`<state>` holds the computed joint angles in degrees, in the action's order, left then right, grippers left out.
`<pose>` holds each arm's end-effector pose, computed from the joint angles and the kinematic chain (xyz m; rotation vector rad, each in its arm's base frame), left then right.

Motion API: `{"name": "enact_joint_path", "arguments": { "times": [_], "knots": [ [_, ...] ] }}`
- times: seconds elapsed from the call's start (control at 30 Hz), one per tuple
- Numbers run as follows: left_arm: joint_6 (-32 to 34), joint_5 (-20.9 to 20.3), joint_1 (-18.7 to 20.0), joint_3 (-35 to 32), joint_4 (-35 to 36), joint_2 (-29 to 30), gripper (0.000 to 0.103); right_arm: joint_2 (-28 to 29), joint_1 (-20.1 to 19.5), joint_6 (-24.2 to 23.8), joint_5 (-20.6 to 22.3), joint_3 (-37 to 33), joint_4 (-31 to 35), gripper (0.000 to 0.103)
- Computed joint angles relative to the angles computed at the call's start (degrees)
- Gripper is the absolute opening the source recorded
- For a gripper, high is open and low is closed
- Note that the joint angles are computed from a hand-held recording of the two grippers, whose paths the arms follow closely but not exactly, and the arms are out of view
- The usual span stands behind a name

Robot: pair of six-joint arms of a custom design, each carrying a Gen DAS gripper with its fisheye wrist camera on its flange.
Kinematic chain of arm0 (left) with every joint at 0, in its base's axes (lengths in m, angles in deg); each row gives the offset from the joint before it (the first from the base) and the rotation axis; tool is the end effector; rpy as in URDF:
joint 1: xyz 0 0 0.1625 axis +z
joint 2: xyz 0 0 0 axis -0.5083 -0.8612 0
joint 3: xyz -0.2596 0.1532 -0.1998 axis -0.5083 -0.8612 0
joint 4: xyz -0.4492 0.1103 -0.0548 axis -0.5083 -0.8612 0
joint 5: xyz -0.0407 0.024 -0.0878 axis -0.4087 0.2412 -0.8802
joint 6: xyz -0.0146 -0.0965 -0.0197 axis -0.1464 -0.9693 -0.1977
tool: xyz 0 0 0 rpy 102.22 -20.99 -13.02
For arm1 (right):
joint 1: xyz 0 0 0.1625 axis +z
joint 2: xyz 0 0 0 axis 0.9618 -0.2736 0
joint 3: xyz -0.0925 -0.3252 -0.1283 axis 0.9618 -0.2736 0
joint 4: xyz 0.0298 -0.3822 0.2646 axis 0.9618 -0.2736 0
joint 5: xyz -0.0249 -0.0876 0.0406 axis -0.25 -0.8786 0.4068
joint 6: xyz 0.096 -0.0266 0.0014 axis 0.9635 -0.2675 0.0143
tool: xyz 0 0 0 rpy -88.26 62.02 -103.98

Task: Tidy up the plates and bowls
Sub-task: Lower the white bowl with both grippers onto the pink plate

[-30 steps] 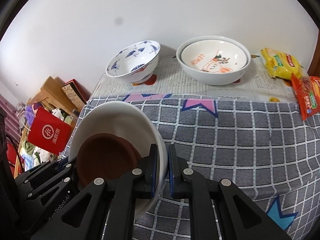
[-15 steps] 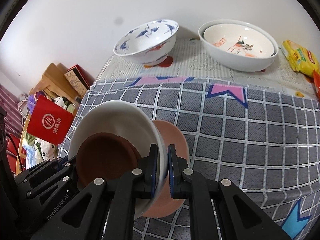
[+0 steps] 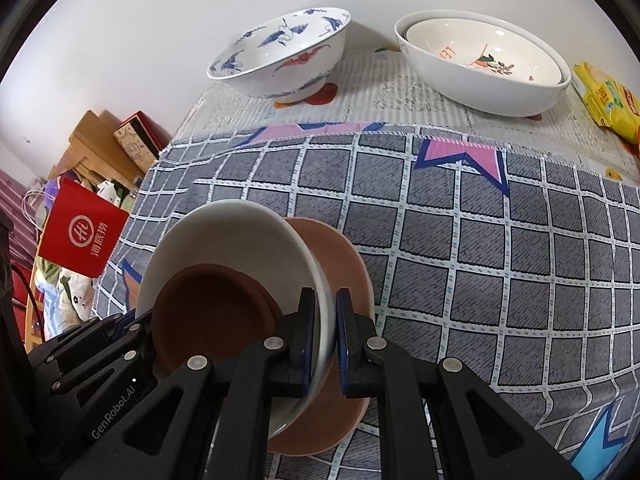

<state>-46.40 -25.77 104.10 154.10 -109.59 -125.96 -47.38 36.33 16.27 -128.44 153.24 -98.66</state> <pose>0.0559 -0.5058 0.2281 0.2226 2.4437 -0.5407 0.2769 -0.5348 -0.1404 0.0528 -2.5314 0.6006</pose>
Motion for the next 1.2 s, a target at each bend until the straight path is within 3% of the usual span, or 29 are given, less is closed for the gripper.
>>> {"name": "enact_joint_path", "arguments": {
  "times": [0.5, 1.2],
  "knots": [
    [3.8, -1.1, 0.5, 1.0, -4.1, 0.1, 0.010, 0.2, -0.9, -2.2, 2.0, 1.3, -4.5, 0.011],
    [4.9, 0.2, -0.6, 1.8, -3.3, -2.4, 0.015, -0.4, 0.7, -4.5, -0.7, 1.3, -4.4, 0.014]
  ]
}}
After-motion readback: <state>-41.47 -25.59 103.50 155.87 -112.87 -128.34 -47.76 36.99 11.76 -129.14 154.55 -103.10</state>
